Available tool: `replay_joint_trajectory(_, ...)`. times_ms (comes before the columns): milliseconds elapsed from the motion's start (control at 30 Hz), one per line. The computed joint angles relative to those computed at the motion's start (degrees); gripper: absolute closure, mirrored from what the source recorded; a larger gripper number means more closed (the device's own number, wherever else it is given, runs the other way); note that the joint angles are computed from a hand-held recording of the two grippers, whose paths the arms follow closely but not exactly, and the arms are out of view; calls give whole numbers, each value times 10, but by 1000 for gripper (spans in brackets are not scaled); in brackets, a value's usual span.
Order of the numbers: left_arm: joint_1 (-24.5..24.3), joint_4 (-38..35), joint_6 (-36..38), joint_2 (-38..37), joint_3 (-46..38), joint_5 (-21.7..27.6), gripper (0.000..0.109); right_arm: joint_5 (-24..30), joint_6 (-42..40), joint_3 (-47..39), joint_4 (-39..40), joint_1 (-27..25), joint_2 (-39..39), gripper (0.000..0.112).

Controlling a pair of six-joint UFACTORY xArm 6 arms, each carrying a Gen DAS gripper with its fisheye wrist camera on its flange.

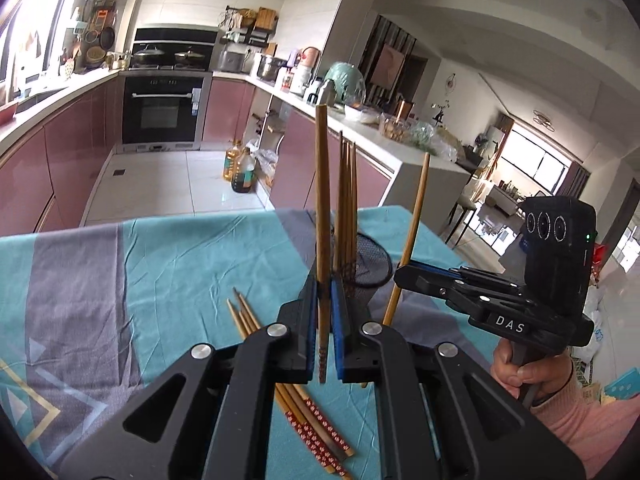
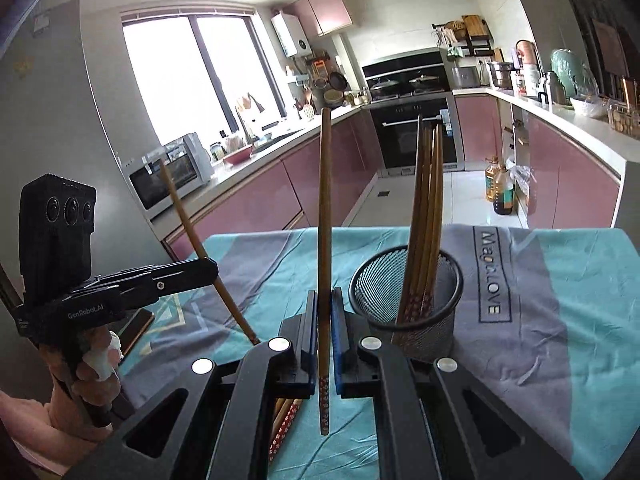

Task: Organize utensils
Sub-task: 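Lift the chopstick in the left tool over the mesh cup while the right tool carries its own, then lower the chopstick into the mesh cup and open the left tool while the right tool releases its own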

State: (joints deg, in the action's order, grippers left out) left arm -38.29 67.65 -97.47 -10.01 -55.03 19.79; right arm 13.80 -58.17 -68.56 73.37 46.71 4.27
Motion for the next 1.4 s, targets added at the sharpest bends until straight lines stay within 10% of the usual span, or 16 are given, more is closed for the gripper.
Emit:
replay_joint_trajectory(833, 8, -23, 92, 69, -153, 7, 101, -27, -71, -98, 51, -32, 27, 107)
replay_joint_trajectory(1400, -3, -216, 304, 153, -199, 30, 101, -26, 110, -122, -127, -40, 98, 107)
